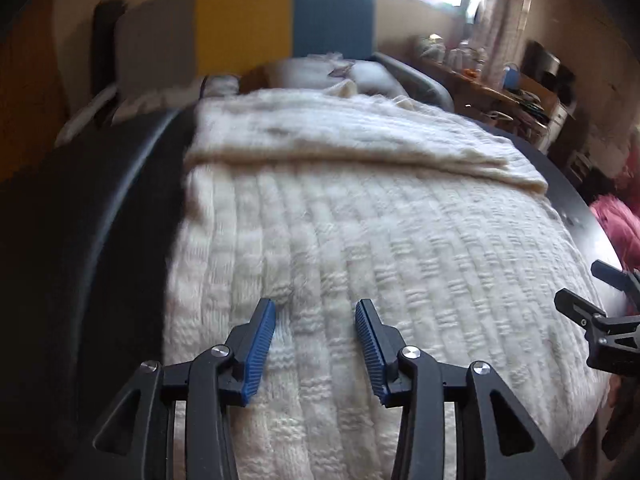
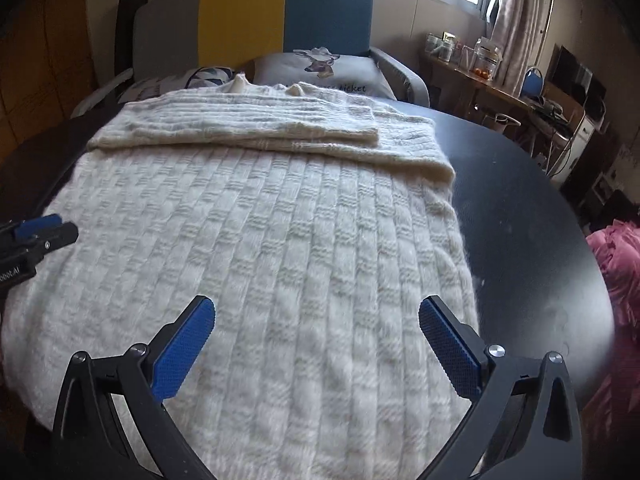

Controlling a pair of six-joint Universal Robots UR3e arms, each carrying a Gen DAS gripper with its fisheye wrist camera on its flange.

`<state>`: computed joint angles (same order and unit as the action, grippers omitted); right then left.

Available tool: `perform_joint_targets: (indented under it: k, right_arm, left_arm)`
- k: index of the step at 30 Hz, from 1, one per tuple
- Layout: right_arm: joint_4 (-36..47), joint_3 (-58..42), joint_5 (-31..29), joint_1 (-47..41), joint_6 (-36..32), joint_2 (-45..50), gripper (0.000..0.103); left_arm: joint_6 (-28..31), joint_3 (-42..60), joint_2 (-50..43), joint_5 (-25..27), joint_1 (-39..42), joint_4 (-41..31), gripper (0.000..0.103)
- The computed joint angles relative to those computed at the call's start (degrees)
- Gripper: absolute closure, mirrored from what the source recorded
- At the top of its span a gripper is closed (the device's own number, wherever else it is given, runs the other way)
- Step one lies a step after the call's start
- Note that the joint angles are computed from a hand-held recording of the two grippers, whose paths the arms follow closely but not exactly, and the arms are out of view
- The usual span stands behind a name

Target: Fold clothes

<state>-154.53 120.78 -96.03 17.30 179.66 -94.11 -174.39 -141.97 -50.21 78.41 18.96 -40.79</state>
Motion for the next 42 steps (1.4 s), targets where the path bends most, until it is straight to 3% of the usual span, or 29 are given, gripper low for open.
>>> perform_joint_targets:
  k: [4, 6, 8, 11, 15, 18, 24, 30, 33, 37, 40, 42]
  right_arm:
    - [-0.28, 1.22, 4.3, -3.17, 0.66, 2.56, 0.0]
    - [0.79, 0.61, 5.41, -4.03, -0.04, 2.25, 0.0]
    - [1.24, -1.06, 4.87, -3.75, -1.06, 2.61, 0.0]
    - [1.3, -5.52, 5.47, -3.37, -2.09, 4.92, 0.0]
    - [4.07, -12.99, 5.13, -2.09, -2.91, 12.24, 0.0]
    - [4.3, -13.92, 7.77, -3.22, -2.84, 15.08, 0.0]
    - [1.89, -10.37, 12.55, -6.44, -4.57, 12.68, 0.0]
    - [4.05, -13.95, 15.16, -9.68, -4.32, 13.27, 0.0]
    - [8.11, -18.77, 11.81, -8.93, -4.94, 17.84, 0.0]
    - [3.19, -14.28, 13.93, -10.51, -5.29, 16.62, 0.0]
    - [3.62, -13.53, 14.05, -10.94, -5.88, 15.34, 0.0]
    - [4.19, -14.2, 13.33, -10.83, -6.42, 14.87, 0.0]
  left_arm:
    - [0.53, -1.01, 1.23, 1.89, -2.11, 2.11, 0.06]
    - [1.49, 0.11, 4.07, -2.96, 1.1, -1.31, 0.06]
    - [0.47, 2.28, 1.87, -3.8, 1.1, 0.36, 0.06]
    - [-1.15, 5.29, -6.03, -1.32, -1.65, 6.3, 0.06]
    - [-1.78, 7.56, -15.26, 2.12, -3.62, 8.14, 0.06]
    - [-0.29, 3.91, -15.03, 1.81, -2.99, 12.3, 0.06]
    - [-2.15, 5.49, -13.43, 2.18, -4.57, 12.8, 0.059]
    - [-4.74, 14.43, -24.66, 8.66, -9.91, 12.24, 0.059]
    - [-5.95, 13.63, -27.81, 9.98, -10.08, 14.08, 0.059]
    - [-4.68, 11.68, -24.8, 6.78, -7.74, 13.83, 0.059]
    - [-4.94, 11.41, -21.32, 2.77, -4.03, 12.3, 0.059]
    - [-4.19, 12.96, -21.47, 2.97, -3.37, 12.52, 0.059]
